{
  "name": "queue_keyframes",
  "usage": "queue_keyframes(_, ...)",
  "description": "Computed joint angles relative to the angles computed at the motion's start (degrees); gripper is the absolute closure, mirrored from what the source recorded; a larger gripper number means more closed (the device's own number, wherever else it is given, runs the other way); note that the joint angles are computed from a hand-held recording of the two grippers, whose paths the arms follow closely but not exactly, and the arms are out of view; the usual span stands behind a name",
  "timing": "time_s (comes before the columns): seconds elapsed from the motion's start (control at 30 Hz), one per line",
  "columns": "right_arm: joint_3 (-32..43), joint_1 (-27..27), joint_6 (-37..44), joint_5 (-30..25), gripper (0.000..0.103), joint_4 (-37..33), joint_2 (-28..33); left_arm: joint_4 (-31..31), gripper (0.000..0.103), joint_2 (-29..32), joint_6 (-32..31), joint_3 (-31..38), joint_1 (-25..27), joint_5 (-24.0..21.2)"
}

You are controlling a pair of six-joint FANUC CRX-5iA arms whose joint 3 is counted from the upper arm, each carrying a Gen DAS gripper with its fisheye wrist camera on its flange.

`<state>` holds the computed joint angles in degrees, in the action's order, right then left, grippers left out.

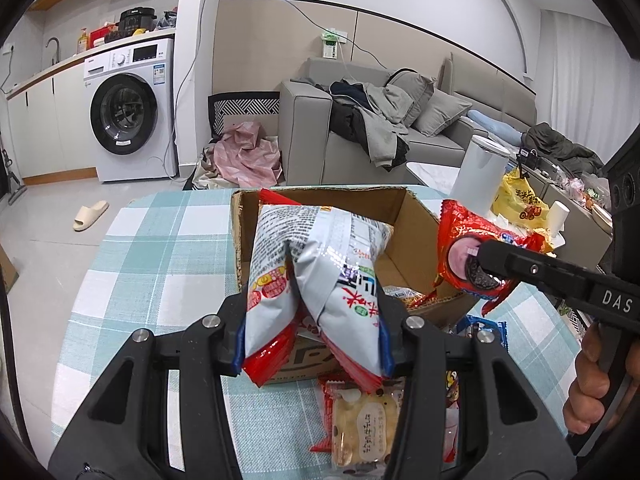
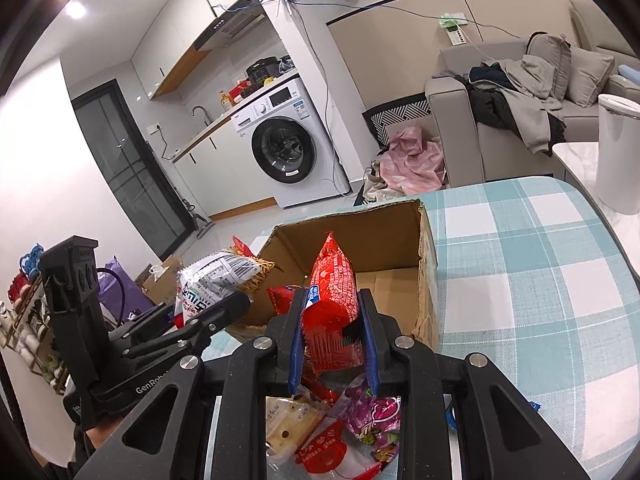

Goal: Organize snacks

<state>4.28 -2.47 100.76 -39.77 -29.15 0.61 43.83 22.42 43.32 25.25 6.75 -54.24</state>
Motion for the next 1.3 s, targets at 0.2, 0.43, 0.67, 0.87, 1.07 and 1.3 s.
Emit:
queue_keyframes(0.2,0.6,0.7,-1.7,0.6,0.079,2.0,1.4,-1.2,0.059,2.0,1.2,2.3,-0.8,0.1)
queue_keyframes(0.43,2.1,0.6,-3.3,0.6,0.079,2.4,3.5,-3.5,0.059,3.9,2.7,4.6,-2.0,0.3)
queue_keyframes(0.67,3.6,0.7,-4.6,0.2,0.079,3.2,5.4,-5.3,0.059,5.4,3.4,5.9,-3.0,1.1)
queue_keyframes(0.87,4.6,0.8,-5.3,0.4,0.079,3.5,6.7,-6.2,0.059,6.3,3.8,7.0,-3.4,1.0)
queue_keyframes(1.07,4.8,0.7,-5.5,-0.1,0.076,3.9,6.9,-7.2,0.057,7.0,5.2,8.5,-3.5,-0.2)
queue_keyframes(1.3,1.6,0.6,-4.2,1.5,0.05,5.6,4.3,-4.6,0.028,4.8,2.0,5.0,-2.5,-0.1)
